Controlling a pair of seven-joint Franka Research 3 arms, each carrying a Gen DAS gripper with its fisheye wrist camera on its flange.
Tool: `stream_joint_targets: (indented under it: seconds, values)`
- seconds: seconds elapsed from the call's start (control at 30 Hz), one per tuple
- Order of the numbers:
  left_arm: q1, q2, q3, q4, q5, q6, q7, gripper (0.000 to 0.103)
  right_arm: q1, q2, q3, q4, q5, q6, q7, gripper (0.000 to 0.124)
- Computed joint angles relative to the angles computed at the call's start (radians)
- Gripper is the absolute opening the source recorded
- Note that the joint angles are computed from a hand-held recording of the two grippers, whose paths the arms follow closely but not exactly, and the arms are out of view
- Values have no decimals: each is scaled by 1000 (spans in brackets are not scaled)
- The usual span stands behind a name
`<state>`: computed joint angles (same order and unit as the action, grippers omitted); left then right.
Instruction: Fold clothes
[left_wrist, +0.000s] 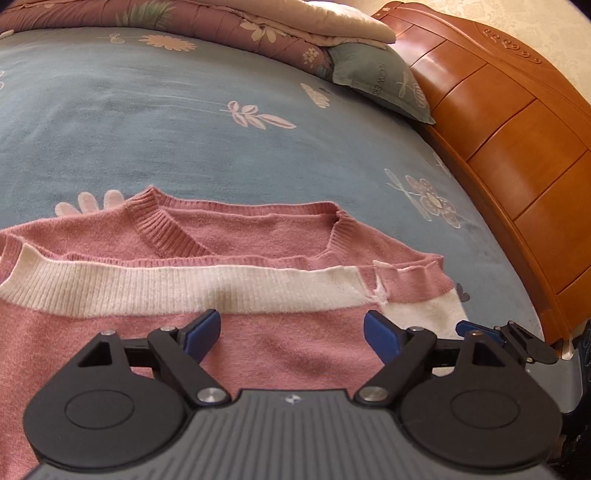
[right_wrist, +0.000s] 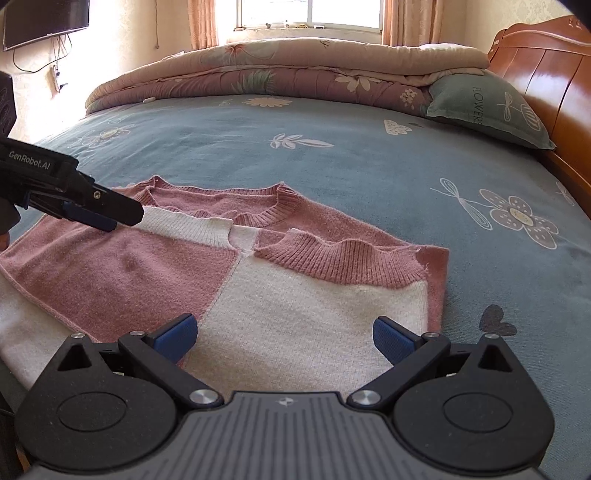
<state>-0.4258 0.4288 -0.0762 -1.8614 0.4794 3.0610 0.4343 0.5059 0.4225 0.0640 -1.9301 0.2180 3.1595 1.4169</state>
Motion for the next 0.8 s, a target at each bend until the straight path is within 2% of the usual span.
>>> stream_joint_targets:
  seconds: [0.07,0.1,0.13,0.2,0.3,0.43,0.6,0.7,0.8]
  values:
    - [0,-6,5,-12,-10,21,-23,84,-59,25,61,30,43,-21,1,103]
    - [18,-12,-13,-16,-23,23,-12,84,-83,26,88,31,63,-10,-2,103]
    - [14,-22,-7,-20,-23,21,-10,84,-101,25,110,33,71,-1,-15,103]
    - [-51,-50,78,-35,29,21,-77,84,-118,32,132,53,65,19,-53,103]
    - [-107,-86,163,-60,119,9,-198,85,-120,73,140,134,37,11,-113,103]
    - [-95,-120,176,-97,190,-35,-310,85,-168,193,227,323,31,-33,-225,103]
    - [-27,-134,126,-148,219,-48,-388,85,-110,385,190,640,71,-193,-229,103]
    - [-30,-131,150,-164,326,13,-485,86,-67,483,141,801,75,-287,-202,103]
    - [-7,-124,137,-162,360,37,-503,88,-32,567,96,938,60,-381,-164,103]
